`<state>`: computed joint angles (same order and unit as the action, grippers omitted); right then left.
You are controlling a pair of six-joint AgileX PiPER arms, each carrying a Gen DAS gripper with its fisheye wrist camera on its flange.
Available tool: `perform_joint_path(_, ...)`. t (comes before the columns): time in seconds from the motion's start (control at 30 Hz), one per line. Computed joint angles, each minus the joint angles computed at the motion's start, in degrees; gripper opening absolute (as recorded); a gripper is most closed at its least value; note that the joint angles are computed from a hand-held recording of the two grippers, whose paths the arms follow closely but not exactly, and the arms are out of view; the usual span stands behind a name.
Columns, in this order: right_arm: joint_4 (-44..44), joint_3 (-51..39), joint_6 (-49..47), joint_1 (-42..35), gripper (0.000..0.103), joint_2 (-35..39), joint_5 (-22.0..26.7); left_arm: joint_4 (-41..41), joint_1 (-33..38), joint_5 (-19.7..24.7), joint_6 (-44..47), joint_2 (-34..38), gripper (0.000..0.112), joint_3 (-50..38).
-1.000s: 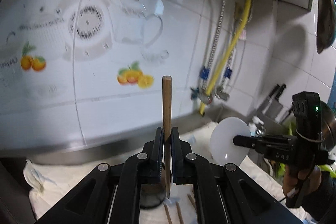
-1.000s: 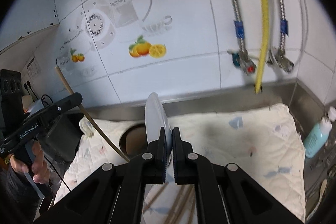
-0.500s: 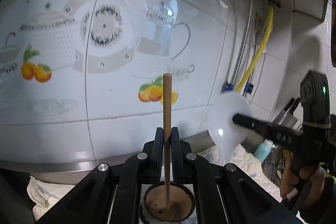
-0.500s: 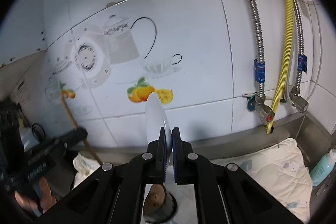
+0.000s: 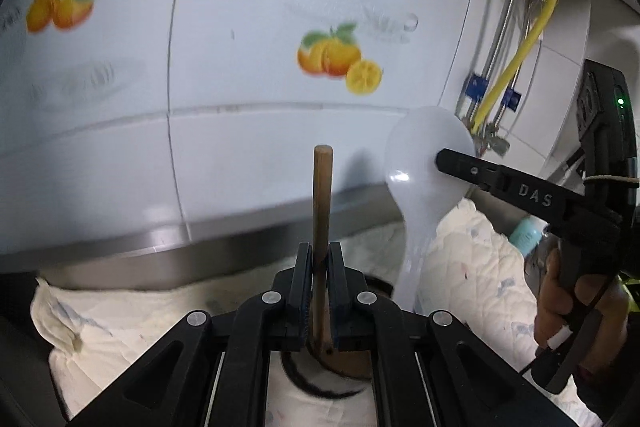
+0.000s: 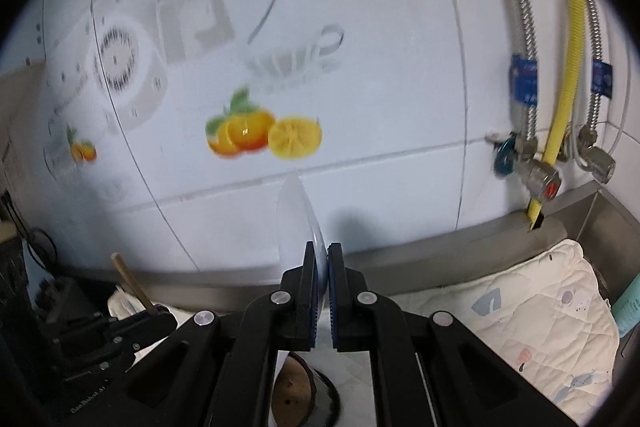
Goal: Organize utensils
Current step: 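Carry the chopstick and ladle over the black cup and lower both inside, then open both tools and withdraw them from the black cup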
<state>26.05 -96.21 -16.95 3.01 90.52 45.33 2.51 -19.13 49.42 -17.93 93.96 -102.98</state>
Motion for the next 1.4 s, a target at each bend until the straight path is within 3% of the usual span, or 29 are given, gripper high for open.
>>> perform_joint_path(0.27,-2.4,-1.8,1.1,0.3,0.007,2.4,5.0,-0.4,-0.5,1.2,1.7,-0.9,0.014,2.8)
perform_joint_path(0.33,-1.9,-1.6,0.3,0.0,0.008,2.4,5.9,1.1,-1.1,1.8,0.8,-1.4,0.033,3.3)
perform_joint_path(0.37,-2.0,-1.8,0.1,-0.1,0.009,2.5,6.5,1.8,-1.3,1.4,0.3,-2.0,0.052,4.2)
perform_joint_path(0.4,-2.2,-2.0,0.2,-0.2,0.01,2.5,7.2,3.4,-1.9,0.6,-1.1,-2.8,0.059,5.5)
perform_joint_path(0.5,-2.2,-1.1,0.0,-0.6,0.019,1.4,7.5,4.2,-2.1,0.7,-1.7,-4.0,0.059,6.5)
perform_joint_path(0.57,-1.3,-0.8,-1.0,-1.5,0.032,0.7,8.0,4.0,-2.2,0.8,-1.7,-4.7,0.059,7.1)
perform_joint_path(0.77,1.6,0.1,-4.7,-4.8,0.048,-1.8,10.4,5.5,-4.6,1.8,-1.7,-7.9,0.059,9.5)
perform_joint_path(1.1,5.0,6.6,-11.4,-11.1,0.054,-8.2,14.1,10.5,-13.1,5.1,-4.3,-13.3,0.062,14.4)
perform_joint_path(1.4,10.1,13.5,-20.4,-20.6,0.055,-14.4,20.5,16.6,-24.2,8.2,-12.0,-17.5,0.063,20.7)
